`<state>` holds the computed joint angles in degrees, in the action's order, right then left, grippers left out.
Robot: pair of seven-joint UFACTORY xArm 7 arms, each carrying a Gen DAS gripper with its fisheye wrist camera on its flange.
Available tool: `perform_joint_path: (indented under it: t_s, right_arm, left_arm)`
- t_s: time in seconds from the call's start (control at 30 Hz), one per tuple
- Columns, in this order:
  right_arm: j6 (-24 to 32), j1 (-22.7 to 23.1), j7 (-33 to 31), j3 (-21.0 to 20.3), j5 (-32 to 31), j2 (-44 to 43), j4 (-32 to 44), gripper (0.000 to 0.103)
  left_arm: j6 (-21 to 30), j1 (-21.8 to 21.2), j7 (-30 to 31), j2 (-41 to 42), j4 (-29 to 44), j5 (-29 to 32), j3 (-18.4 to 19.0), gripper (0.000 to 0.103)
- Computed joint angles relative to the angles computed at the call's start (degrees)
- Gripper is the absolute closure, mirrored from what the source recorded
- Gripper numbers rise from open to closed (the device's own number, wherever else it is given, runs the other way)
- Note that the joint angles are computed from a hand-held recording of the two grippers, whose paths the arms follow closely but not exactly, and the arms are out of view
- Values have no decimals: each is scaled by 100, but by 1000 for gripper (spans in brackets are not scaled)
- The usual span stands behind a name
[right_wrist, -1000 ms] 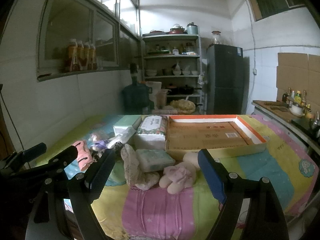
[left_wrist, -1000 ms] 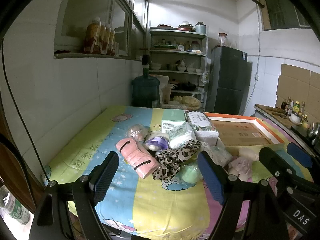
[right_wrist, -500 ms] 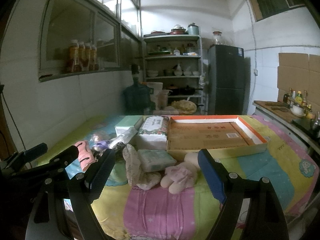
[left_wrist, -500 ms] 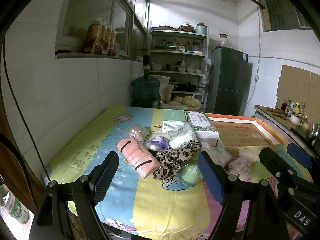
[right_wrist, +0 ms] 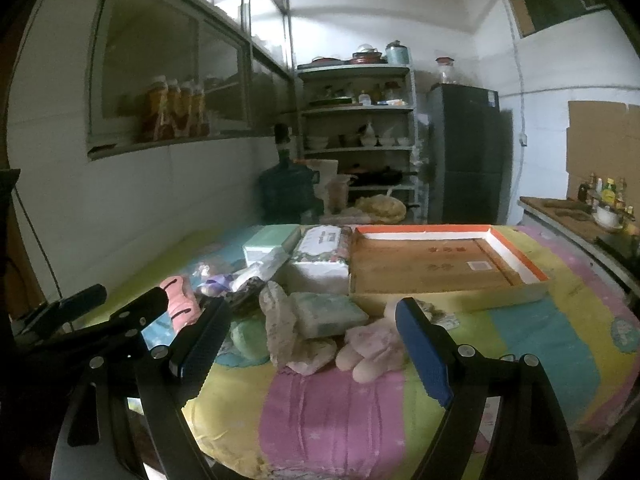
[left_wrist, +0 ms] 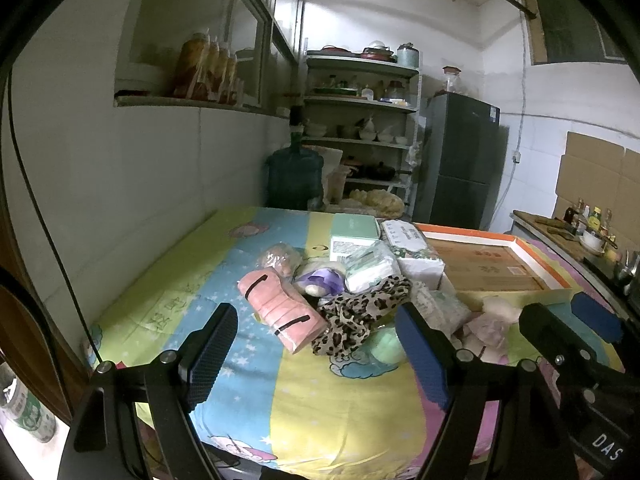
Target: Organize soft objects
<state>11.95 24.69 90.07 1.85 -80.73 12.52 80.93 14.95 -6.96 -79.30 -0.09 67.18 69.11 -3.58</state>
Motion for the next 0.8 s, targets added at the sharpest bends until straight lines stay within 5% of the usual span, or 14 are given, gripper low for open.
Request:
perform_joint_path:
  t_s: [0.23, 0.57, 0.8]
  right_arm:
    - [-247, -9, -315, -76, 327, 180, 65, 17]
    - [-552, 16, -2035, -112, 2017, 837, 412, 18]
    - [-575, -9, -3150, -48, 3024, 1340, 804, 37]
  left_arm:
    - [-159, 68, -126, 168, 48, 33, 130, 22]
    - [-788, 154, -619, 652, 162, 174, 524, 22]
    - [-1226, 49, -85, 1129, 362, -729, 856, 22]
